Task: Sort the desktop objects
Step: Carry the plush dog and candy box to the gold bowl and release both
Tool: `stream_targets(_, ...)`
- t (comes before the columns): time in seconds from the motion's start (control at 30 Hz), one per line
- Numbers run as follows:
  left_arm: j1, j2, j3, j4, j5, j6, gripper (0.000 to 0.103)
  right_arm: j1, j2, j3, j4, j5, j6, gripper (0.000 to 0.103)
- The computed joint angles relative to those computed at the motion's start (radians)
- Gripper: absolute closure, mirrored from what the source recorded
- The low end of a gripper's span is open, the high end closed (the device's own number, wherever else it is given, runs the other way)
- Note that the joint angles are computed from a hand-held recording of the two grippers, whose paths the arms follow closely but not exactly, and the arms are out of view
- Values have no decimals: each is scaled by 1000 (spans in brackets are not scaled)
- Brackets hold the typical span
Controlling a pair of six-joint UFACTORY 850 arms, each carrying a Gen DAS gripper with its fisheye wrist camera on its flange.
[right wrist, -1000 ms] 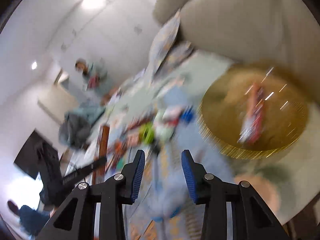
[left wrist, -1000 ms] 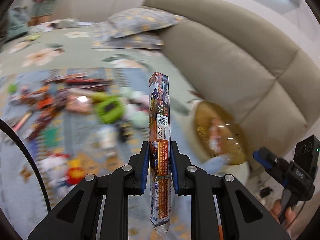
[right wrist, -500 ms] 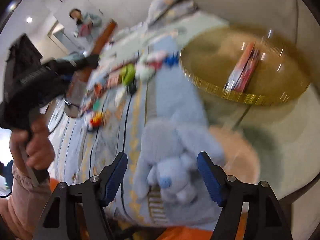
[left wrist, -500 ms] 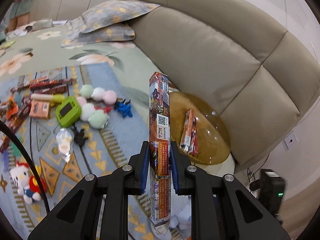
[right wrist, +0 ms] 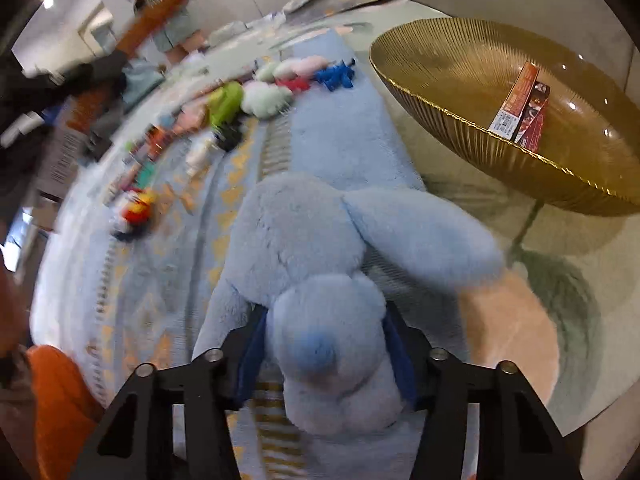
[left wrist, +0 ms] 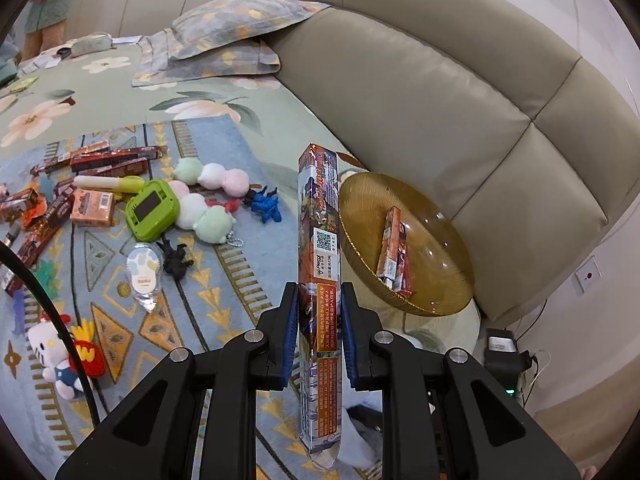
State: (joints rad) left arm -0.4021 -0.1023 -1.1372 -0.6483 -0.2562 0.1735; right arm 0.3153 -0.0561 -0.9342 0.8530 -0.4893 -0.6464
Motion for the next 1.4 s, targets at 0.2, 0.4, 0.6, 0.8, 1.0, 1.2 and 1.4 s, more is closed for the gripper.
stream_targets(0.2, -20, -16, -35, -13, 6, 24, 86, -74, 134, 61, 235, -42, -141, 51)
stream_targets(0.4, -37, -94, -148, -233, -32, 244, 86, -203, 218, 43, 331, 52, -165, 51)
stream_targets(0.6, -74, -258, -351, -349, -86, 363, 86, -269, 166, -38, 305, 207, -35, 50)
stream_targets(0.8, -57, -432, -541, -479, -174, 358, 48, -307, 55, -116, 326, 188, 2, 22)
stream_targets(1.0, -29, -434, -509, -374, -230, 215, 48, -351, 86, -74, 303, 85, 23, 22)
stream_targets(1.2, 10, -266, -298, -456, -217, 321, 48, -285, 142, -49, 195, 95, 91, 22)
stream_targets(1.4, 95, -36, -62, -355, -164, 287, 48, -78, 147, -94, 30, 111, 114, 16)
